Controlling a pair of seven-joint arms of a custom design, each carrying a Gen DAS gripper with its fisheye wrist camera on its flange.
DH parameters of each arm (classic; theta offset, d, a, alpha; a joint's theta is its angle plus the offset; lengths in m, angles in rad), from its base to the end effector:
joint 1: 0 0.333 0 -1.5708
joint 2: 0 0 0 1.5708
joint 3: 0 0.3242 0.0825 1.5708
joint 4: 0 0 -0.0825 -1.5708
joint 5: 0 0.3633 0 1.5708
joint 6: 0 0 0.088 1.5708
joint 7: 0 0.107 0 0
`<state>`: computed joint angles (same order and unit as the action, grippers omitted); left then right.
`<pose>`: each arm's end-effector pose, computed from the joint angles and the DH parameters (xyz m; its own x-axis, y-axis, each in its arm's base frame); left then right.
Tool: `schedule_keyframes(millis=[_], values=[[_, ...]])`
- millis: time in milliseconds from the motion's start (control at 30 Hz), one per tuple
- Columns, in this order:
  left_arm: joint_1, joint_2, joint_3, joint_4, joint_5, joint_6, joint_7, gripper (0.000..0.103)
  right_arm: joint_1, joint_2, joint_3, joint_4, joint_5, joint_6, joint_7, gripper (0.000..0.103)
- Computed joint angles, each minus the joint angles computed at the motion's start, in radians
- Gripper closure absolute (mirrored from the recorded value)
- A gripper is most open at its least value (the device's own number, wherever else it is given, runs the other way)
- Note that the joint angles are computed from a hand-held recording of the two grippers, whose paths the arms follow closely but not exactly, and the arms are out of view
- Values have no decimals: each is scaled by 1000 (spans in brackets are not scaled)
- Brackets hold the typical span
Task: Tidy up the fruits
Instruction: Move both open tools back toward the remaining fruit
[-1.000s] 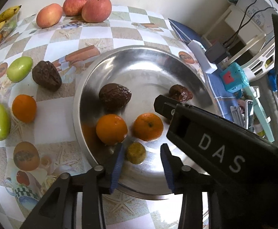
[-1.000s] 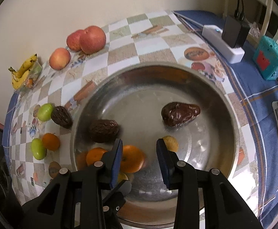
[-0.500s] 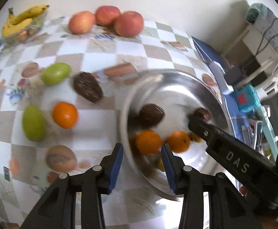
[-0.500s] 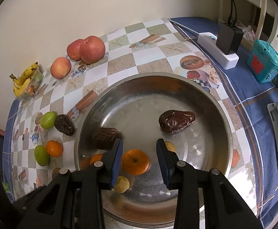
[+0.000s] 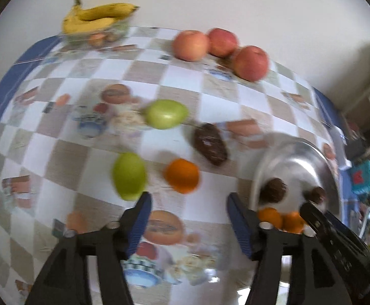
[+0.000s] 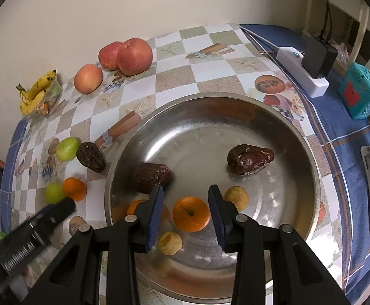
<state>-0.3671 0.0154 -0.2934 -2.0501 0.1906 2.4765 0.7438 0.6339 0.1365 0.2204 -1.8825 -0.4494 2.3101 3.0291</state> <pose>0.4499 -0.3494 0.4934 0.0059 -0.9844 0.1757 -0.9210 -0.0738 -0.3824 0.4077 0.4463 0.4861 -0.3025 -0.9328 -0.1959 -0.8489 0.3571 -0.3896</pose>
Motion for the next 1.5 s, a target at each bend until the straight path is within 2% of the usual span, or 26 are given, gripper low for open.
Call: schedule_keyframes(millis=[33,67,133,233,300,500,667,833,933,1000,1100,1200,1233,1300,1367,1433,1467,1500], values=[[2,-1,4,1,30,-20,-36,18,3,8,1,13,-5,-21,-3,29],[4,-1,6,3,53,-35,-63,13,7,13,1,21,-12,-34,-5,23],[7,-9,8,-3,77,-55,-91,12,13,19,1,32,-28,-55,-5,22],[11,-9,10,0,115,-83,-126,5,27,35,0,58,-63,-98,-3,8],[11,-11,10,1,131,-89,-136,1,34,37,-2,63,-85,-103,2,8],[19,-24,15,-6,158,-94,-158,1,46,43,-8,66,-149,-70,44,8],[37,-45,29,-32,126,-74,-168,0,49,65,-7,91,-150,-40,19,8],[67,-83,46,-65,174,-67,-240,0,67,93,-13,134,-188,3,6,8],[86,-109,61,-97,162,-33,-255,0,80,120,-19,171,-209,29,6,8],[98,-132,78,-136,120,32,-253,0,90,148,-21,212,-210,35,-10,8],[105,-138,95,-156,46,71,-216,1,104,191,-25,271,-196,27,-51,8],[96,-118,112,-162,-80,114,-118,3,121,245,-30,345,-175,2,-110,8],[96,-112,110,-160,-103,118,-99,7,125,257,-34,358,-170,7,-117,8],[91,-88,109,-150,-170,130,-31,12,131,284,-40,388,-156,32,-133,14],[91,-62,105,-139,-241,133,28,13,135,316,-41,424,-134,41,-167,27],[96,-39,96,-127,-294,126,68,17,138,354,-39,468,-101,32,-216,27],[100,-31,91,-124,-315,124,85,22,140,378,-37,497,-84,21,-246,32],[102,-18,86,-117,-344,119,107,23,143,396,-38,520,-68,9,-272,35]])
